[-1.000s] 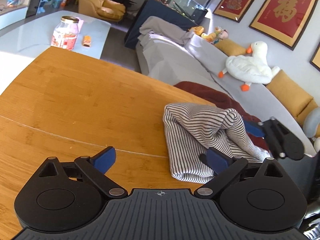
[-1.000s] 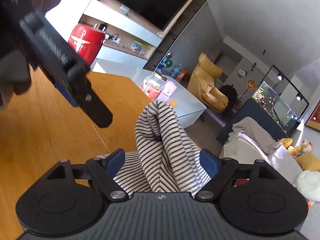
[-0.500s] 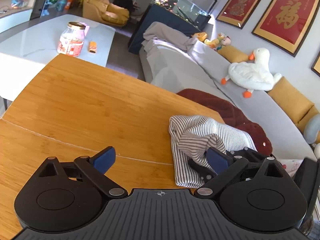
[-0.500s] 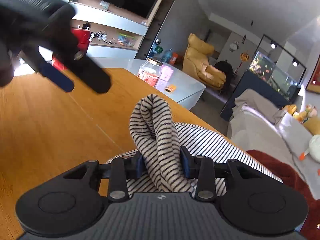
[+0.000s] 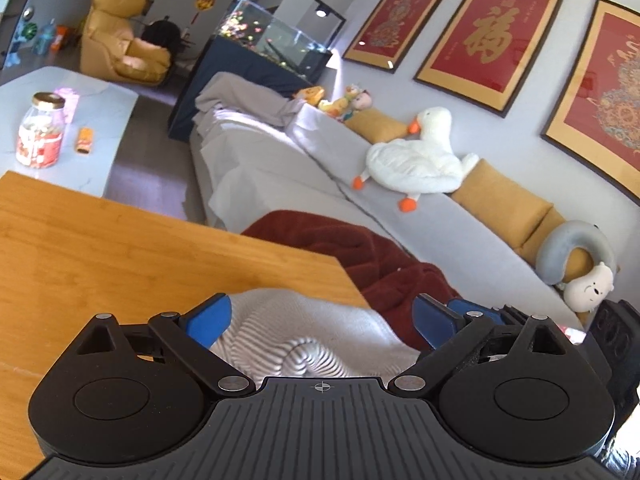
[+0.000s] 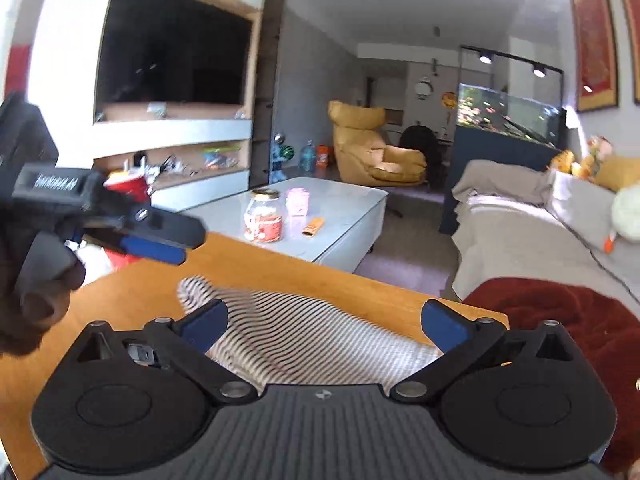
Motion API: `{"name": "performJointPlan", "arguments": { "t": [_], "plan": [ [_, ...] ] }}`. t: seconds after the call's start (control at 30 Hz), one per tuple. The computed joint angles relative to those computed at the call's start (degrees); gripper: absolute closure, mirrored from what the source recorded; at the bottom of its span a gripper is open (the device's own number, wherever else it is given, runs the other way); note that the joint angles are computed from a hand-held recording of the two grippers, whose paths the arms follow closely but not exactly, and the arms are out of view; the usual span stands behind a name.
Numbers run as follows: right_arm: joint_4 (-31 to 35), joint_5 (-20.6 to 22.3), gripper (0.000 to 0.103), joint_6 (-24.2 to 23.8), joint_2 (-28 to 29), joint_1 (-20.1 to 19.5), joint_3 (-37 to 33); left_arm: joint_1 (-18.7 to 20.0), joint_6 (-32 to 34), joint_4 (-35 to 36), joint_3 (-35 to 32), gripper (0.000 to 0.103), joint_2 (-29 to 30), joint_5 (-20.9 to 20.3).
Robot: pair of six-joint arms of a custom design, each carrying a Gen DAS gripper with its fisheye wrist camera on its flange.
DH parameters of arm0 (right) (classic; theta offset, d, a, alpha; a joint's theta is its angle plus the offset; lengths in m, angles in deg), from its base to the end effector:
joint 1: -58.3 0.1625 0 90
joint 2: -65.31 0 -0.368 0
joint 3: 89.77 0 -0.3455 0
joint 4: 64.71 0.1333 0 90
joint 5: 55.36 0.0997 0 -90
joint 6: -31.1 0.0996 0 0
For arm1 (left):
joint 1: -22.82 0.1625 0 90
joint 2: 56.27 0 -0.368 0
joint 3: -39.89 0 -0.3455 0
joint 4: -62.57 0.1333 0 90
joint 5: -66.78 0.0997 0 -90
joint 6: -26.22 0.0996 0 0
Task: Fold clothes
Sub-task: 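Fold the lifted shirt end over with the right gripper and release it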
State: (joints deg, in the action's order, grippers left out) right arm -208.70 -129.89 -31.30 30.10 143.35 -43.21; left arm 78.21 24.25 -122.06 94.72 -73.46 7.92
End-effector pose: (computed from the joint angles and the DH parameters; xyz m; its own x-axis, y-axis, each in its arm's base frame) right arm 0.0922 -0.7887 0.3036 -0.5083 -0.6944 0.5094 -0.8353 0.2537 -0.4877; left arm -0.2744 -0.7230 0.0974 -0.9608 0.1137 -0.2527 0.2766 0.4526 -0.8478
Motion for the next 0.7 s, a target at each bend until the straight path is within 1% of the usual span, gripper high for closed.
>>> {"name": "performJointPlan", "arguments": {
  "t": [0.03,0.07,0.1,0.13,0.17,0.2,0.23,0.27,0.33,0.4,0.47,0.57,0.63,0.7],
  "plan": [
    [-0.1,-1.0,0.0,2.8,1.7,-0.2,-3.0,0.1,0.3,0.9,-1.6,0.014,0.9,-0.7],
    [-0.4,-2.6,0.0,4.7,3.4,-0.3,-5.5,0.1,0.7,1.9,-3.2,0.015,1.8,-1.4],
    [-0.7,-4.4,0.0,5.7,4.8,-0.3,-7.4,0.1,0.7,3.6,-4.0,0.016,2.5,-0.7],
    [-1.1,-7.1,0.0,4.7,6.1,-0.3,-8.6,0.0,0.6,5.5,-4.8,0.018,3.2,0.1],
    [-1.6,-10.7,0.0,2.8,7.7,-0.1,-10.0,-0.1,0.5,7.4,-5.6,0.018,3.9,1.0],
    [-2.5,-14.0,0.0,0.5,9.1,0.0,-10.8,-0.1,-0.2,9.9,-5.4,0.021,4.0,1.5],
    [-5.0,-15.1,0.0,-1.6,9.3,-0.4,-9.1,0.0,-1.3,11.8,-4.7,0.022,3.8,1.3],
    [-6.4,-14.3,0.0,-1.6,8.8,-1.1,-7.4,0.1,-2.4,13.0,-4.1,0.022,3.9,1.6],
    [-4.8,-12.7,0.0,1.4,8.0,-2.0,-6.9,-0.3,-1.3,12.4,-2.9,0.021,4.5,3.7],
    [-3.2,-12.2,0.0,3.1,8.4,-2.3,-8.2,-0.4,-0.9,11.5,-2.9,0.021,4.9,4.7],
    [-2.8,-12.4,0.0,3.2,9.1,-2.2,-9.3,-0.4,-1.9,11.6,-3.5,0.02,5.3,5.2],
    [-2.6,-12.8,0.0,2.4,9.3,-1.9,-9.8,-0.6,-0.8,11.2,-3.7,0.019,5.9,7.1],
    [-1.3,-13.2,0.0,2.8,9.2,-1.6,-10.5,-0.8,-0.6,11.6,-4.3,0.017,6.2,7.6],
    [1.3,-12.3,0.0,3.8,9.5,-1.3,-12.5,-0.7,-0.9,11.7,-4.4,0.016,6.1,7.4]
  ]
}}
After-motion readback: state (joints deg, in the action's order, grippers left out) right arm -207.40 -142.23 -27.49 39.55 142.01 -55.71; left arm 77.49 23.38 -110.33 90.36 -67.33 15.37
